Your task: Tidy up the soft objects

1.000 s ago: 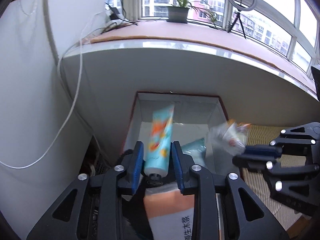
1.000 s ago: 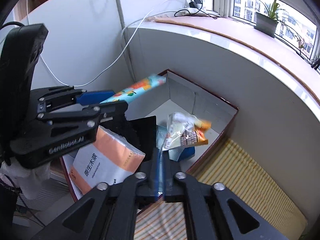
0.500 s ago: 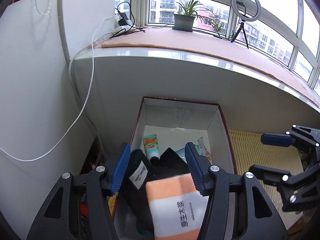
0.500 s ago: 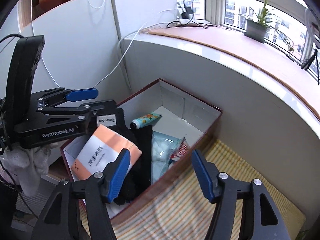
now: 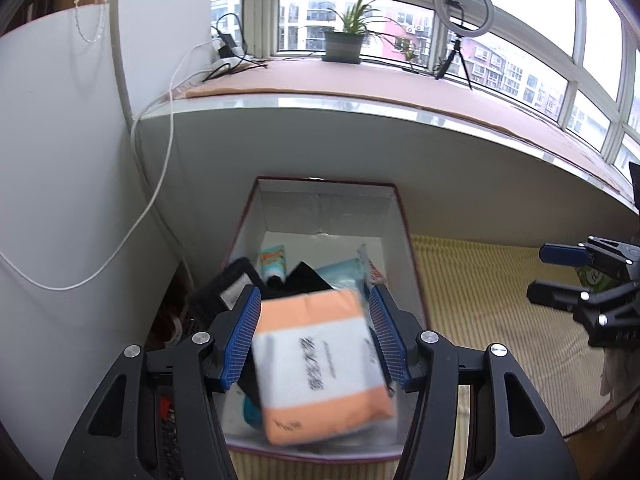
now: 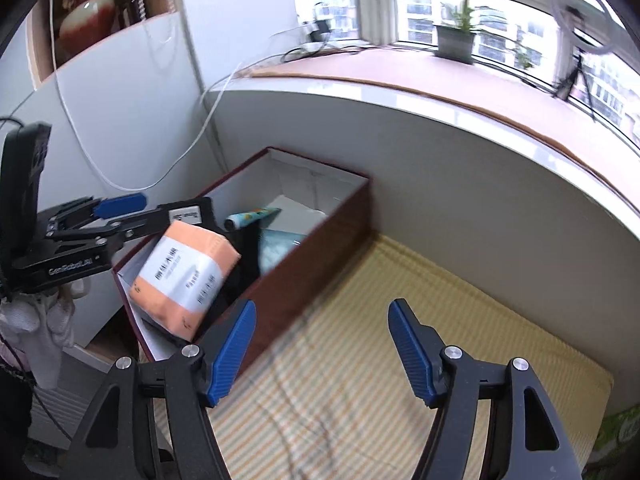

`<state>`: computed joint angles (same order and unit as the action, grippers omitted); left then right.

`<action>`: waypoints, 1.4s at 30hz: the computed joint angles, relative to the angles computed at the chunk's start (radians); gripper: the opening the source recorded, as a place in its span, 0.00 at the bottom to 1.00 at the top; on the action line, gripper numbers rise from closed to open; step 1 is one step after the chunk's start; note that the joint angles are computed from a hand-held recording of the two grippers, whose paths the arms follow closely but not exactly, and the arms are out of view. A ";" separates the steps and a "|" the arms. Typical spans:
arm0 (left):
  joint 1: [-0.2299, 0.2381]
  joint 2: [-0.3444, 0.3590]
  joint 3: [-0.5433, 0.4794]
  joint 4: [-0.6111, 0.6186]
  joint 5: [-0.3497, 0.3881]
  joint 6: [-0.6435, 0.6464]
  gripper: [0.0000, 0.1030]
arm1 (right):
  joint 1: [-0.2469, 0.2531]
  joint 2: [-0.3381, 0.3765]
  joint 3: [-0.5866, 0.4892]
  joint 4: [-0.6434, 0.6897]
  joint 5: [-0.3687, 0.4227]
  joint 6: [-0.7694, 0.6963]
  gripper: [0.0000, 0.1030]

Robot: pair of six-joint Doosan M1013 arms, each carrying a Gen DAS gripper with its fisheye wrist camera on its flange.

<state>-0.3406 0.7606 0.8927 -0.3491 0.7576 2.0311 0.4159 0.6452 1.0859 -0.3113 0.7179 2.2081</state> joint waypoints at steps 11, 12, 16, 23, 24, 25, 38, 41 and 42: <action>-0.030 -0.100 0.197 -0.122 -0.076 0.146 0.55 | 0.019 -0.120 0.229 -0.209 -0.035 0.306 0.64; -0.032 -0.106 0.211 -0.133 -0.080 0.154 0.55 | 0.023 -0.130 0.248 -0.229 -0.038 0.333 0.64; -0.043 -0.132 0.267 -0.146 -0.120 0.174 0.55 | 0.044 -0.158 0.303 -0.333 -0.017 0.441 0.64; -0.054 -0.172 0.346 -0.174 -0.177 0.197 0.55 | 0.069 -0.194 0.373 -0.438 -0.007 0.581 0.64; -0.056 -0.180 0.360 -0.182 -0.189 0.201 0.55 | 0.073 -0.200 0.384 -0.458 -0.005 0.608 0.64; -0.058 -0.188 0.375 -0.190 -0.203 0.207 0.55 | 0.077 -0.205 0.393 -0.476 -0.005 0.634 0.64; -0.074 -0.275 0.512 -0.329 -0.408 0.301 0.67 | 0.144 -0.241 0.462 -0.708 0.088 0.905 0.72; -0.079 -0.285 0.531 -0.347 -0.431 0.321 0.73 | 0.158 -0.247 0.474 -0.742 0.112 0.952 0.73; -0.079 -0.286 0.533 -0.355 -0.434 0.329 0.73 | 0.161 -0.248 0.475 -0.746 0.120 0.956 0.75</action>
